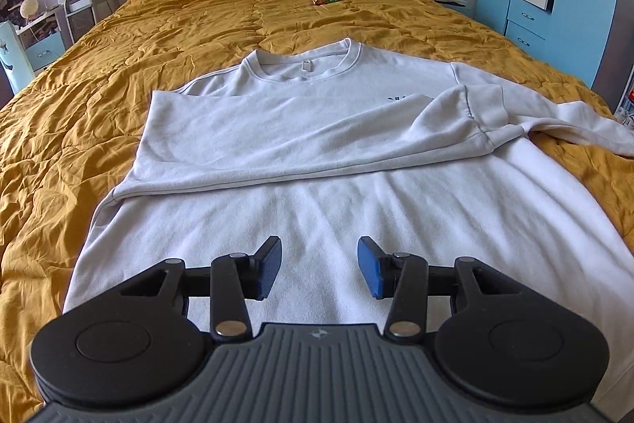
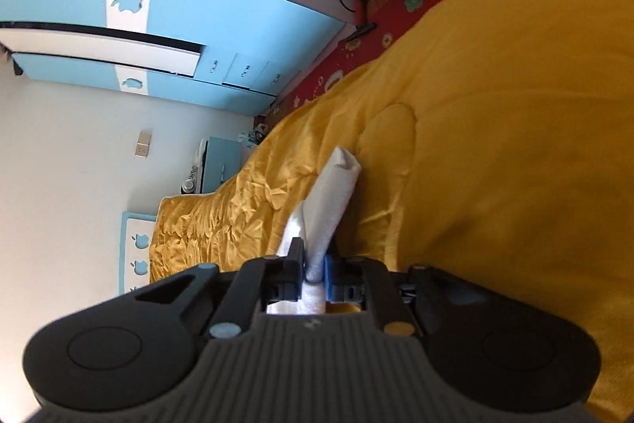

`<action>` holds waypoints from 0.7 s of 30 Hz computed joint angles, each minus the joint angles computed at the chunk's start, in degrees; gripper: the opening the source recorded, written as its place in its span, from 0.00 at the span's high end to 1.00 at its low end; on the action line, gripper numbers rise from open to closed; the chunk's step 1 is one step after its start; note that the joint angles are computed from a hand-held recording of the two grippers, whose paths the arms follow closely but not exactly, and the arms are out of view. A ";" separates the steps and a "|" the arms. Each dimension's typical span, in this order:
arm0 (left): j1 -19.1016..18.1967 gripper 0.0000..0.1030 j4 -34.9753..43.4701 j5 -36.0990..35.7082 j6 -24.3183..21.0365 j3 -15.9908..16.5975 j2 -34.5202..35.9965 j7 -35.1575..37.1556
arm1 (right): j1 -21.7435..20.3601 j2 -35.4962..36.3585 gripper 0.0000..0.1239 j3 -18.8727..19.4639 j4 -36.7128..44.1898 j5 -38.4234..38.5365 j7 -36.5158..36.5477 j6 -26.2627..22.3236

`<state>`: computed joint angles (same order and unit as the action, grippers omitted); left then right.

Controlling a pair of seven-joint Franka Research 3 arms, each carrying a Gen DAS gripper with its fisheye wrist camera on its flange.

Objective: Fold small clothes
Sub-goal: 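Grasp the other sleeve cuff with the right gripper and lift it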

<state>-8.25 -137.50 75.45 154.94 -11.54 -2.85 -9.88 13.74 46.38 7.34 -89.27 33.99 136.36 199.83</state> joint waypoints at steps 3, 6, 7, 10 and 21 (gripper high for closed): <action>0.04 0.49 -0.39 0.35 0.04 0.02 -0.35 0.30 | 2.07 -1.86 0.96 -1.93 -1.04 0.10 -2.10 0.58; 0.11 0.49 -0.99 2.07 -0.95 -0.21 -1.24 -1.83 | 1.41 -4.05 0.97 -0.02 -2.29 -2.67 -3.64 2.87; 0.18 0.49 -1.28 2.78 -1.28 -0.26 -1.64 -2.55 | 1.95 -4.74 0.97 -0.27 -2.30 -3.05 -4.52 2.96; 0.60 0.49 -2.09 0.59 -1.34 0.08 -2.38 -1.16 | 2.77 -6.50 0.97 -0.01 -1.63 -5.14 -7.05 3.15; 5.70 0.49 -9.61 -25.99 2.01 3.36 -8.94 15.93 | 23.47 -8.80 0.97 -15.65 12.91 -0.94 -20.83 -6.51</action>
<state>-2.55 -147.11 49.46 156.95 -8.17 -11.79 6.05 37.20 37.58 -8.31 -76.36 33.05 115.53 193.32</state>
